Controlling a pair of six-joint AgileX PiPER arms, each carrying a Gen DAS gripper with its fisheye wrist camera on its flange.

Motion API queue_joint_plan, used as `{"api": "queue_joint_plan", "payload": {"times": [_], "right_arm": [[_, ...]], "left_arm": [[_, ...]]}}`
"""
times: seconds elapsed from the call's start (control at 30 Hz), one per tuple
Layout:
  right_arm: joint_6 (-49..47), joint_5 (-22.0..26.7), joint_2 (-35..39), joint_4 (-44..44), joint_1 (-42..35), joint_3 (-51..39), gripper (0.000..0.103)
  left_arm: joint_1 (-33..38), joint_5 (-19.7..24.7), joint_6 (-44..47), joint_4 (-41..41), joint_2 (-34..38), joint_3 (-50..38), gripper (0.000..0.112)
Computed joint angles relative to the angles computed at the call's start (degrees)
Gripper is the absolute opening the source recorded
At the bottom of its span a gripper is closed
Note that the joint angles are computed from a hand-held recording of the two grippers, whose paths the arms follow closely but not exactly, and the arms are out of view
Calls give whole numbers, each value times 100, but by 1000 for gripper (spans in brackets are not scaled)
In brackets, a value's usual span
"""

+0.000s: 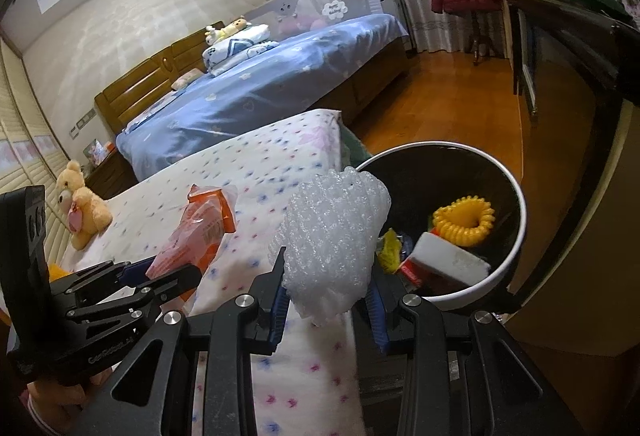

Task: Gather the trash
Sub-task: 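Carry the bag and foam mesh over the white bin with both tools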

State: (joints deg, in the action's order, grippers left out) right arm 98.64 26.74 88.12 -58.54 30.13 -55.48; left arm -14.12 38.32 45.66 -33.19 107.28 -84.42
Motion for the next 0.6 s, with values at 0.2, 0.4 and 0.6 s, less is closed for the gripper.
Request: {"api": "queue_joint_plan", "payload": {"times": [0.2,0.4,0.6], "right_arm": [[98,-3,-154,-37,-184,196,34],[45,-73,-229,64,-391,317,34],[-136,-101,-282,209,-589,390,34]], "left_arm": [[-169,30,-99,89,81,-126,35],[-362,71,-252,187,192,-318,35],[-534,86,-412,327,294,-476,35]]}}
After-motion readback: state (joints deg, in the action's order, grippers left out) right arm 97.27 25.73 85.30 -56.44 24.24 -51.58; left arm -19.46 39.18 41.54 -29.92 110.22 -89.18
